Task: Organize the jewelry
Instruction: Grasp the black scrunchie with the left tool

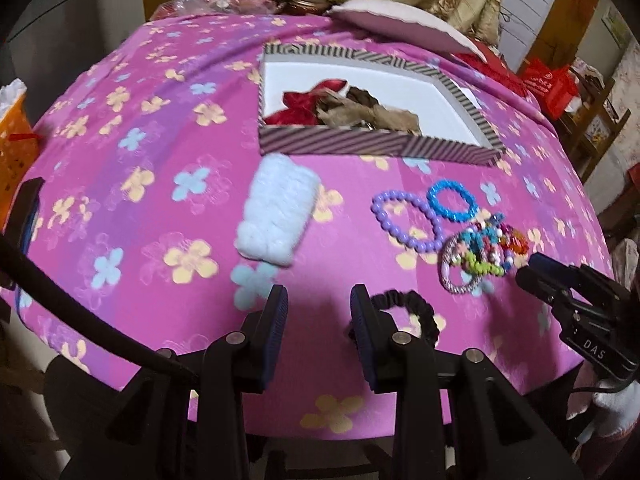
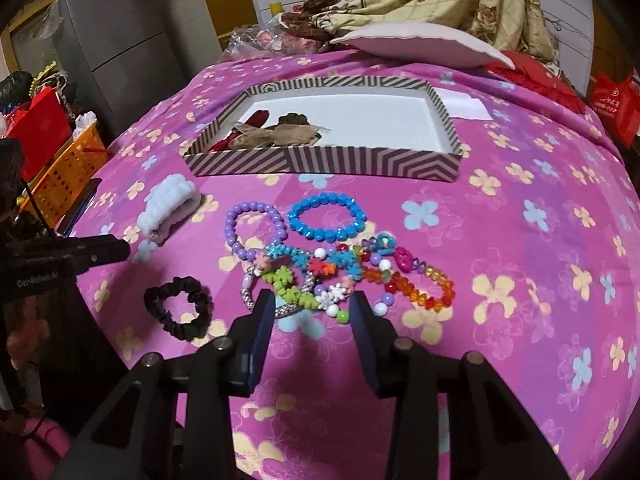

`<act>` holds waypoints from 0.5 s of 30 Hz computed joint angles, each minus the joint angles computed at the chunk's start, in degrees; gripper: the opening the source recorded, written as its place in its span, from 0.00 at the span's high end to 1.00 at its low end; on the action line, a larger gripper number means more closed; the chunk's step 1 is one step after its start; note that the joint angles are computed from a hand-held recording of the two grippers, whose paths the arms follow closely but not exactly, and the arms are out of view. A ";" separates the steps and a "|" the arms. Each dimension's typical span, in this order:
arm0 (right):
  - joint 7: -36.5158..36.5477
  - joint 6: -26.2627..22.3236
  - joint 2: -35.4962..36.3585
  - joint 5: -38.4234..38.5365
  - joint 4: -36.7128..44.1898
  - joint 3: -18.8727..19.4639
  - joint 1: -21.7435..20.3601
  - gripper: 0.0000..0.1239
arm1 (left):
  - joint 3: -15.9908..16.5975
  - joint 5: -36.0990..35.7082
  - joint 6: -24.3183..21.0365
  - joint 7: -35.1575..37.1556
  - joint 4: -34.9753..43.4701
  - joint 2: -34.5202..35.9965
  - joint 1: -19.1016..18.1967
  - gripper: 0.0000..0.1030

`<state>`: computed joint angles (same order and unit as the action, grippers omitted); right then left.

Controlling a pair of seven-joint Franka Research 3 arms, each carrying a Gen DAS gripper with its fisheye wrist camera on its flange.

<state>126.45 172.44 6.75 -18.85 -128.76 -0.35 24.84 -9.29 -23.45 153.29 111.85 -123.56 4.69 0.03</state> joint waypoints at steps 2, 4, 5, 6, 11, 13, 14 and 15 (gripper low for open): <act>-0.68 0.44 0.20 1.03 -0.21 0.26 -0.30 0.67 | -0.14 0.08 -0.24 0.41 -0.09 0.29 -0.10 0.51; -0.32 0.27 0.44 0.84 -0.10 -0.20 -0.03 0.67 | -0.27 0.16 -0.73 0.39 0.02 0.69 -0.13 0.51; -0.07 0.11 0.55 0.58 -0.01 -0.44 0.11 0.67 | -0.37 -0.01 -1.01 0.45 0.06 0.83 -0.12 0.51; -0.25 0.11 0.72 0.94 0.05 -0.40 0.00 0.67 | -0.41 0.04 -1.23 0.37 0.12 0.97 -0.12 0.51; -2.72 0.26 2.27 5.44 1.31 -0.21 -0.45 0.67 | -0.62 0.09 -1.69 -0.47 0.52 1.65 0.00 0.50; -6.04 0.56 3.27 10.01 2.04 1.40 -1.89 0.67 | -0.77 0.27 -1.70 -0.46 0.64 1.85 0.01 0.50; -7.74 0.77 3.80 12.14 2.40 2.02 -2.42 0.68 | -0.90 0.15 -1.71 -0.20 0.71 1.94 0.03 0.50; -7.89 0.58 4.25 12.55 2.84 1.37 -1.86 0.68 | -1.06 -0.18 -1.64 0.28 0.72 1.98 0.08 0.50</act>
